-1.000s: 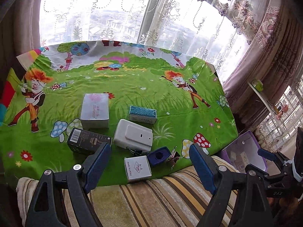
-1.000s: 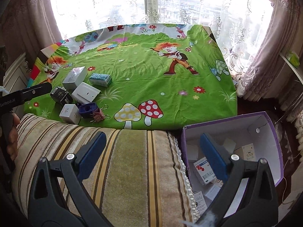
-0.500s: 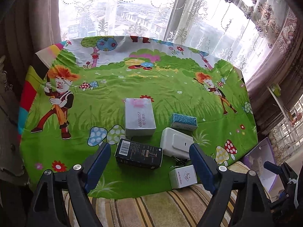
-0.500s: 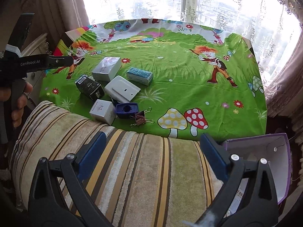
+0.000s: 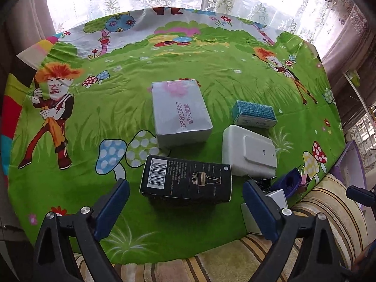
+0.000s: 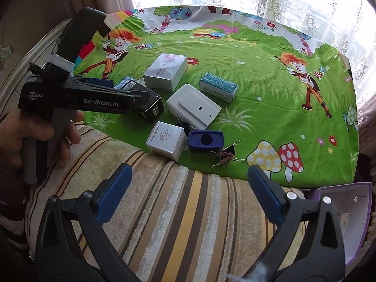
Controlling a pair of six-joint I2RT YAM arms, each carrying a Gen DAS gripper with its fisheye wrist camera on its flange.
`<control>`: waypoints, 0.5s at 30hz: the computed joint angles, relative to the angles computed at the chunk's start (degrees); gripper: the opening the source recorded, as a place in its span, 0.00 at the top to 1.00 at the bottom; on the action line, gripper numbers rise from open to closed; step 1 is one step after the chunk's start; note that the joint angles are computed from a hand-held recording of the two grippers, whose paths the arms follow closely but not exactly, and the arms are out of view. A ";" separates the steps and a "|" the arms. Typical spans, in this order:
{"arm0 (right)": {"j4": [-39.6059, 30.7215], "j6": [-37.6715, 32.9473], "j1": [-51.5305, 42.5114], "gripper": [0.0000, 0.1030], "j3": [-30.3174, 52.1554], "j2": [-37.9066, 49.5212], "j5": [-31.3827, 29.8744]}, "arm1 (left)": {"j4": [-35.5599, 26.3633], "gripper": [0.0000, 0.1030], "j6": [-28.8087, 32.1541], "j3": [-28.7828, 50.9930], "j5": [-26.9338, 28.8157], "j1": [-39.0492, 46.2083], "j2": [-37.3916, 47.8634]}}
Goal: Organize rigid objects
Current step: 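Grasp the black barcode box with the left tool while the right grasps the small white 'made in china' box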
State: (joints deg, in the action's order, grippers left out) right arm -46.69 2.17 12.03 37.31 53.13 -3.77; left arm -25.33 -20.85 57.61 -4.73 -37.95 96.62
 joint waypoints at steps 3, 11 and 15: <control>1.67 1.98 1.43 0.03 0.40 3.56 0.02 | -0.20 0.05 0.55 0.57 -0.09 0.50 1.50; 6.03 6.11 5.29 0.03 2.06 12.27 1.07 | 0.39 0.01 2.05 1.49 2.89 2.12 4.17; 7.75 7.77 7.10 0.03 3.10 15.97 2.15 | 0.94 0.01 2.75 1.15 2.03 1.30 3.75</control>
